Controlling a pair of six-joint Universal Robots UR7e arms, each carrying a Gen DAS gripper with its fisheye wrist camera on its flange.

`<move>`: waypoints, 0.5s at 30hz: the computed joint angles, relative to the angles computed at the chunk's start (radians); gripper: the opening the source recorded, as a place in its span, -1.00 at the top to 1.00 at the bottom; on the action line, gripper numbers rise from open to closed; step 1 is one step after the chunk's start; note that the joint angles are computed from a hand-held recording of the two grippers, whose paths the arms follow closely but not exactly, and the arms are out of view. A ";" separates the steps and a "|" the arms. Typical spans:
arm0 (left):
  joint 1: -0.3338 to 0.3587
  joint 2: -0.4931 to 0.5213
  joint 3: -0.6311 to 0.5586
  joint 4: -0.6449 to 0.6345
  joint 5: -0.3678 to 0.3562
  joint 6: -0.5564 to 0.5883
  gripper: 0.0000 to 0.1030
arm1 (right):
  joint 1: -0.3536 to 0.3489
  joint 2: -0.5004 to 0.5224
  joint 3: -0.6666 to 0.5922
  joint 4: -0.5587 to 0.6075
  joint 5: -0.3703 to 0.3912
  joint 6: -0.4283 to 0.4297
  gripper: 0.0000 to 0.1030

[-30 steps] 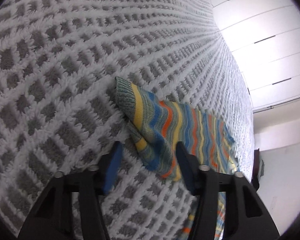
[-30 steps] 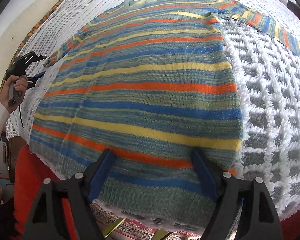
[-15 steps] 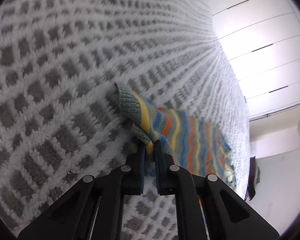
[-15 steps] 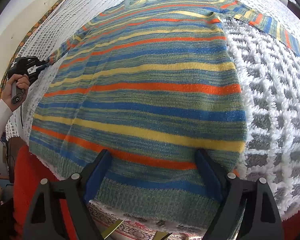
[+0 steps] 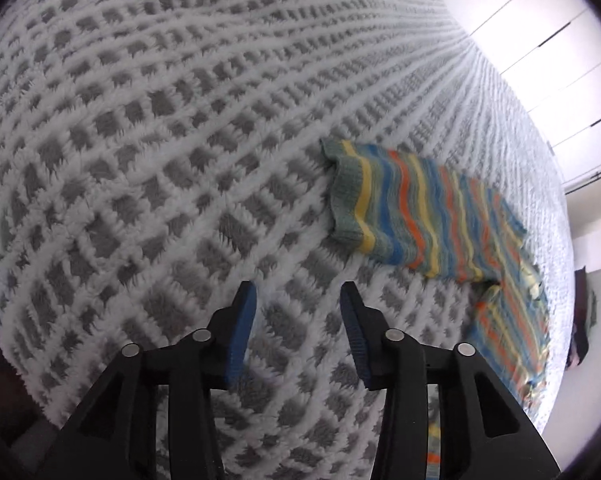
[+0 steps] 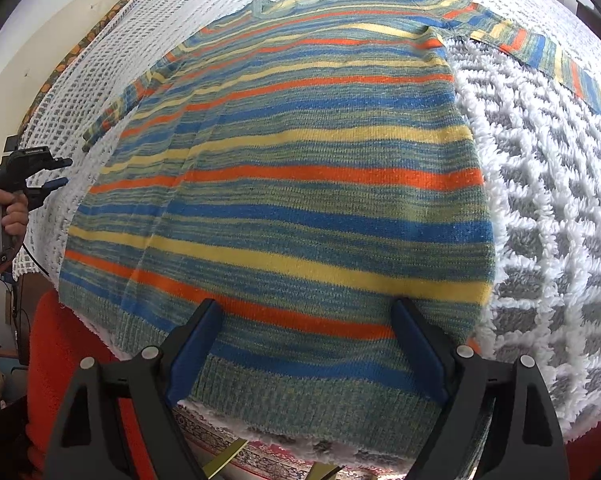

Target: Fold small clothes

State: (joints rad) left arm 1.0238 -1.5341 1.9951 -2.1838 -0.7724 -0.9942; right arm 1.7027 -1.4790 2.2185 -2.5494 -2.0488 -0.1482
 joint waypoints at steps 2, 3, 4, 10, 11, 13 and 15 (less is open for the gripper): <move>-0.003 0.000 0.016 -0.098 0.010 0.056 0.14 | 0.001 -0.001 0.001 0.000 0.000 0.000 -0.70; 0.000 0.004 0.021 -0.146 0.006 0.093 0.14 | 0.001 -0.002 0.001 0.000 0.001 0.001 -0.70; 0.007 0.028 0.008 -0.194 -0.003 0.145 0.14 | -0.001 -0.003 -0.001 0.002 0.002 0.002 -0.70; 0.017 0.184 -0.102 -0.153 0.055 0.282 -0.41 | 0.013 0.014 -0.006 0.003 -0.016 0.004 -0.73; 0.025 0.202 -0.122 -0.082 0.074 0.242 -0.34 | 0.012 0.014 -0.007 0.006 -0.016 0.003 -0.73; 0.022 0.209 -0.134 0.019 0.082 0.176 -0.09 | 0.012 0.017 -0.012 0.013 -0.013 0.008 -0.73; -0.033 0.187 -0.089 -0.024 0.091 0.207 -0.16 | 0.012 0.008 -0.013 0.009 0.001 0.011 -0.72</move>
State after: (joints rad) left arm 0.9909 -1.3471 1.9065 -2.2075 -0.6813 -0.7876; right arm 1.7145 -1.4711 2.2057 -2.5401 -2.0478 -0.1367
